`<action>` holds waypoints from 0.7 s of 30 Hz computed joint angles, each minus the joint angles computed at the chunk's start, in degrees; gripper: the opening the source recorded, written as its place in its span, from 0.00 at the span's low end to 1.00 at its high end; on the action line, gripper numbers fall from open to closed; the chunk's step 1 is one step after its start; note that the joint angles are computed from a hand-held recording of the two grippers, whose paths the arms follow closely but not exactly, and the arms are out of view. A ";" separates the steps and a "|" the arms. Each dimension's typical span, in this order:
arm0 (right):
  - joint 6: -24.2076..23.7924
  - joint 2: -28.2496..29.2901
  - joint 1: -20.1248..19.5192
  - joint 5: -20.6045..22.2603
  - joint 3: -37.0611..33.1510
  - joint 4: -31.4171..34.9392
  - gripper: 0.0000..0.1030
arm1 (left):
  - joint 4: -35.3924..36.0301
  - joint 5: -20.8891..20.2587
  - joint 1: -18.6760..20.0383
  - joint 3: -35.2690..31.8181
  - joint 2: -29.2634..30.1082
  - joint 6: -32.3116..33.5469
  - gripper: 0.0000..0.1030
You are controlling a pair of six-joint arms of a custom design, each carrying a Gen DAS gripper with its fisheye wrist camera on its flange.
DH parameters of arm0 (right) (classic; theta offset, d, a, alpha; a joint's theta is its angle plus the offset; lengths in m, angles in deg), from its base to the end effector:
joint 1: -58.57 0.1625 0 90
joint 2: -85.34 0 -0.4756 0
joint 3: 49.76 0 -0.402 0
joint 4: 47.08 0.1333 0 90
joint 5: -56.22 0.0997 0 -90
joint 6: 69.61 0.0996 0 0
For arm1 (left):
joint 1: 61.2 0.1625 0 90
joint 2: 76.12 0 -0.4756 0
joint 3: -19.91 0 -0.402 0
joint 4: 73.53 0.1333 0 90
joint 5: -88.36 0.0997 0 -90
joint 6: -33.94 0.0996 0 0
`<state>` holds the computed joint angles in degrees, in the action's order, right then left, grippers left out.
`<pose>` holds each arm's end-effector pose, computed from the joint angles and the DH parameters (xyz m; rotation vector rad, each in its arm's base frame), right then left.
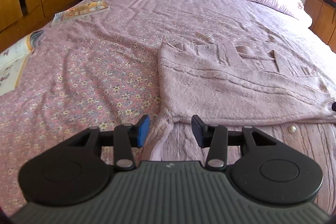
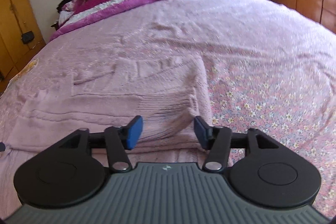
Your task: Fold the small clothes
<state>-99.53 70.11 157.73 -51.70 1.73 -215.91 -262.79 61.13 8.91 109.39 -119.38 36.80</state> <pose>0.2479 -0.8925 0.0473 0.7088 -2.4678 0.9093 -0.0366 -0.7533 0.2505 -0.1952 2.0063 -1.1259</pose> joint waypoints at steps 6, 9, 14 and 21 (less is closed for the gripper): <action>-1.09 -6.26 1.15 3.03 10.68 -1.80 0.63 | -0.80 3.08 -2.47 3.73 -1.62 2.74 0.45; -1.85 -9.06 1.65 3.48 15.72 -2.38 0.66 | -0.50 3.62 -3.83 6.62 -3.42 1.18 0.45; -3.58 -13.24 1.76 4.86 24.33 -4.59 0.72 | -2.41 4.78 -6.06 11.36 -5.05 -0.29 0.45; -7.40 -17.04 1.59 2.76 33.49 -5.58 0.73 | -2.92 3.75 -7.93 17.69 -6.01 -5.30 0.45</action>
